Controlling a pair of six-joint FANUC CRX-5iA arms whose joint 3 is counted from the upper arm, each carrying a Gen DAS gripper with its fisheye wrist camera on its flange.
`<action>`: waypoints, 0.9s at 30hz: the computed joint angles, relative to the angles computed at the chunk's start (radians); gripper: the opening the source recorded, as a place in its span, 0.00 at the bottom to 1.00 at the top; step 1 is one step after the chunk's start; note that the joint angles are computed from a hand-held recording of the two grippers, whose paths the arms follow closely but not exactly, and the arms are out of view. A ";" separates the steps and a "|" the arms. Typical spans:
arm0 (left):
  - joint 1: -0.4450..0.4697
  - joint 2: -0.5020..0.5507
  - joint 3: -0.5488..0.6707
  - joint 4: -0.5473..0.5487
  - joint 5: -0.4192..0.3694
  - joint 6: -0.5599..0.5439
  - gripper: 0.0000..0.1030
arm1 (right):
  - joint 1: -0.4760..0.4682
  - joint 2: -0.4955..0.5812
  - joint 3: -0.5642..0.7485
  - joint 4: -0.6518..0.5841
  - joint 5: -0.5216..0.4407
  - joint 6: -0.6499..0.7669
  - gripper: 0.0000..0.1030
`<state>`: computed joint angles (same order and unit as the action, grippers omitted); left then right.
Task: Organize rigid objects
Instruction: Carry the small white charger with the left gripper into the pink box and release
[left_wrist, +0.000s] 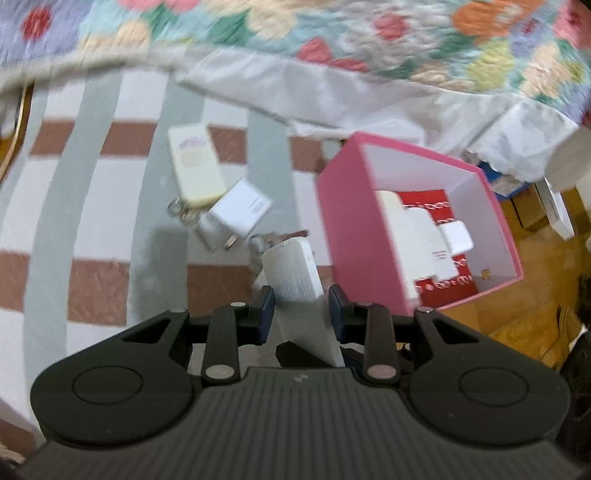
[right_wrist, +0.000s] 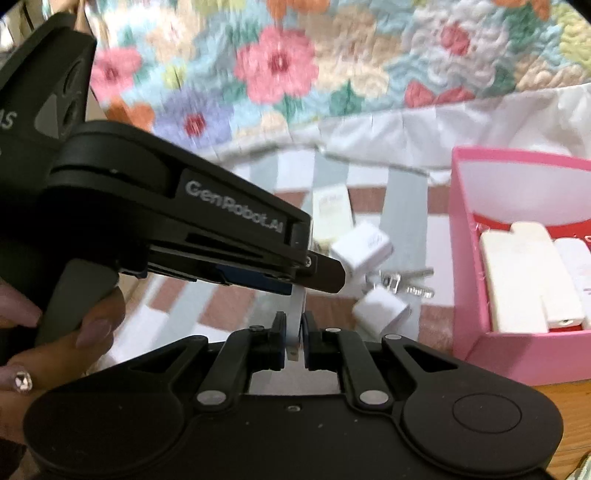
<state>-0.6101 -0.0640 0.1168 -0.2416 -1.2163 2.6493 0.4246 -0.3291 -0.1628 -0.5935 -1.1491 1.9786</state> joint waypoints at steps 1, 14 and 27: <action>-0.011 0.019 0.039 -0.006 -0.024 -0.011 0.30 | -0.029 -0.004 0.008 -0.028 -0.011 0.028 0.12; -0.019 0.279 0.397 0.040 -0.094 -0.174 0.30 | -0.271 0.090 0.165 -0.109 -0.121 0.143 0.13; 0.040 0.423 0.403 0.147 0.028 -0.195 0.31 | -0.307 0.289 0.260 -0.042 -0.146 0.009 0.12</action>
